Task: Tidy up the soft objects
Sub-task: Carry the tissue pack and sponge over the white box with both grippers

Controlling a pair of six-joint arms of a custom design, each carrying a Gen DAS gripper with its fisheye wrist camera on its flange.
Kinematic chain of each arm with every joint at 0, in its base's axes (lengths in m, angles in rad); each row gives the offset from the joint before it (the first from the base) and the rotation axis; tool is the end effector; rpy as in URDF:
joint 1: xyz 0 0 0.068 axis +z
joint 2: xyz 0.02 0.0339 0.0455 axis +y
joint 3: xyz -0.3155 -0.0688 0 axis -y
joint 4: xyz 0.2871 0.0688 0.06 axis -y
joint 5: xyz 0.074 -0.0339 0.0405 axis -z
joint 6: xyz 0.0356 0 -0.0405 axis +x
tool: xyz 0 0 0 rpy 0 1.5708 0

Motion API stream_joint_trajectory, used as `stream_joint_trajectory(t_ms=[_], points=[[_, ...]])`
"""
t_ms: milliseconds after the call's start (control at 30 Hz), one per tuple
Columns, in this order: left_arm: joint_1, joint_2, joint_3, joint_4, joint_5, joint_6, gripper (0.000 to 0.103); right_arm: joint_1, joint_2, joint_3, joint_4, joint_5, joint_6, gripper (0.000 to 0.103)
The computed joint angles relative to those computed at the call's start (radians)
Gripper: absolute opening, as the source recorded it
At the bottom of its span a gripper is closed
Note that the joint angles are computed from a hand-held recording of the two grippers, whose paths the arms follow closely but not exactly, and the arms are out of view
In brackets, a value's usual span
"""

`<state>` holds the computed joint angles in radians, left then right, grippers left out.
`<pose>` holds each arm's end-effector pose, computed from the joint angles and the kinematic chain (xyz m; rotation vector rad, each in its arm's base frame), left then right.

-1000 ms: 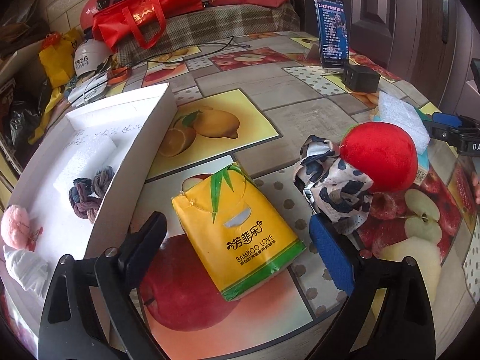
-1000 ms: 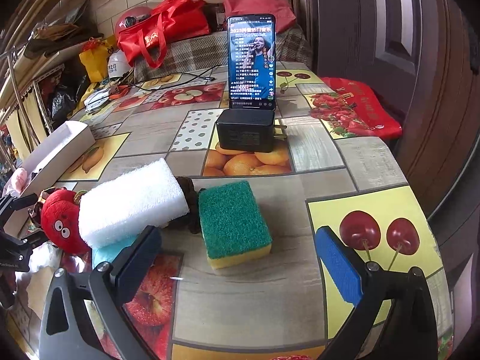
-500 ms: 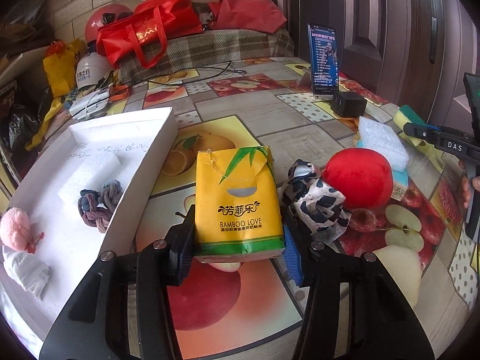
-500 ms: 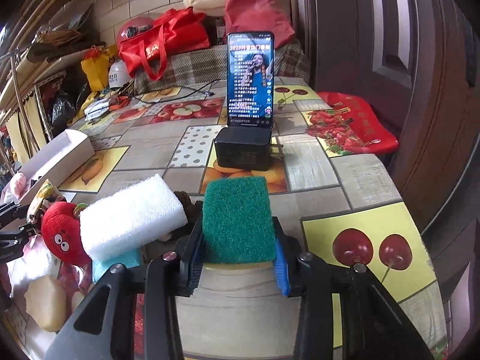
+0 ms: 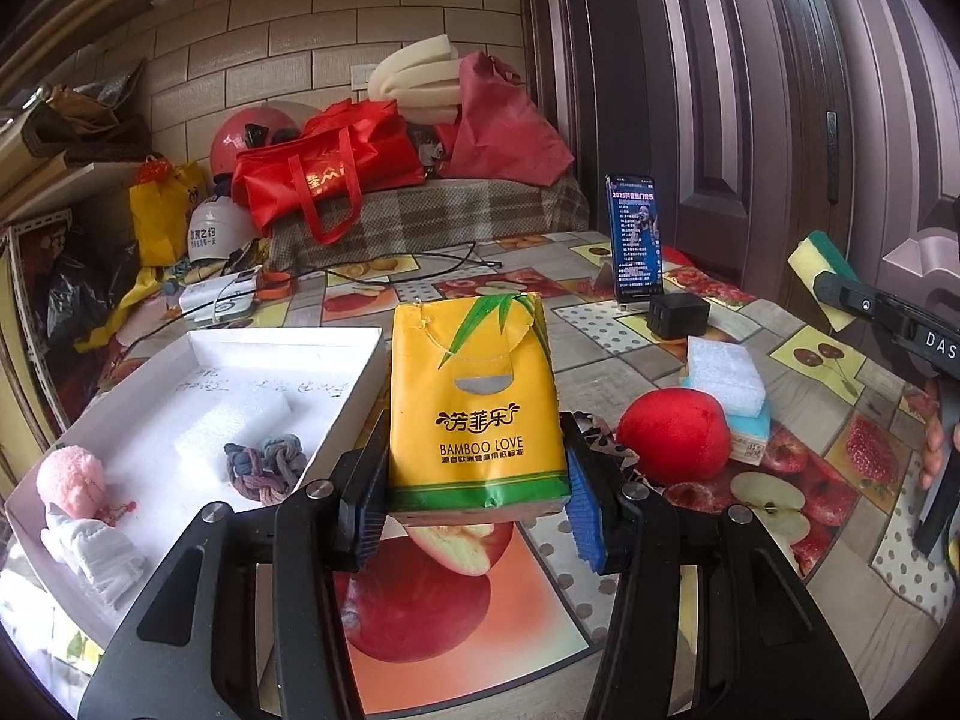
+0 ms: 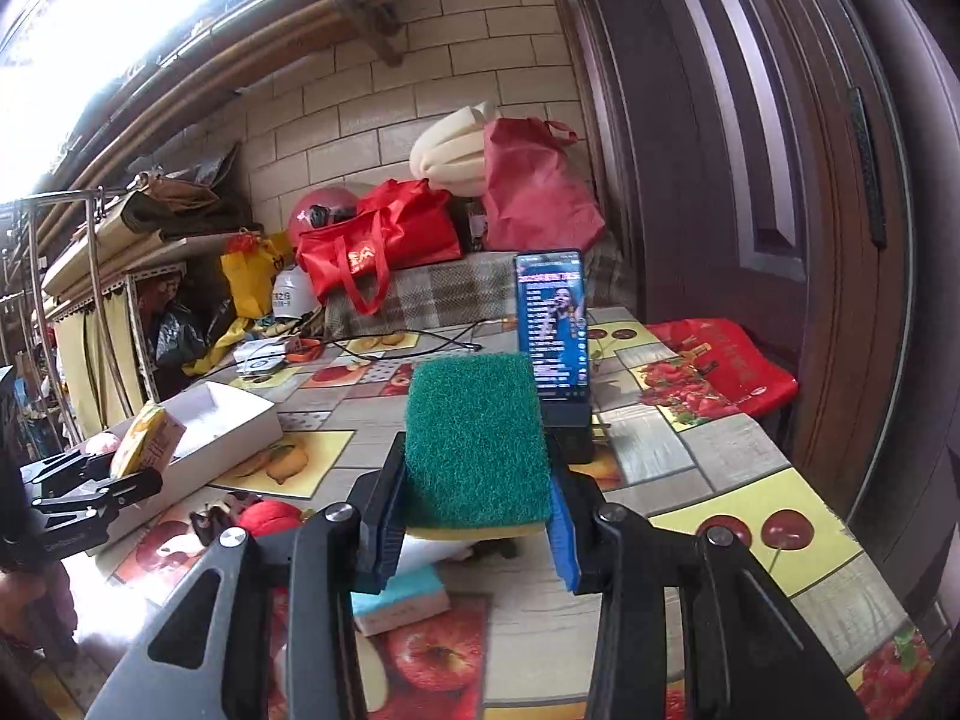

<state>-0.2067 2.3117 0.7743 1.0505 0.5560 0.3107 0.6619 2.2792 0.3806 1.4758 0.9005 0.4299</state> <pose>0.3824 -0.0994 0.0126 0.8379 1.8324 -0.5038 0.2359 0.1484 0.0225 0.3402 1.7987 -0.1352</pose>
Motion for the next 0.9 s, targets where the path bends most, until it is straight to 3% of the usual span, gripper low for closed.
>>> stream_joint_trajectory(t_ms=[300,900], points=[[0.075,0.005,-0.009,0.033,0.037,0.000,0.050,0.117,0.012,0.203,-0.147,-0.081,-0.161,0.040],[0.262,0.094,0.157,0.040,-0.017,-0.012,0.050,0.121,0.114,0.604,-0.506,-0.278,-0.134,0.039]])
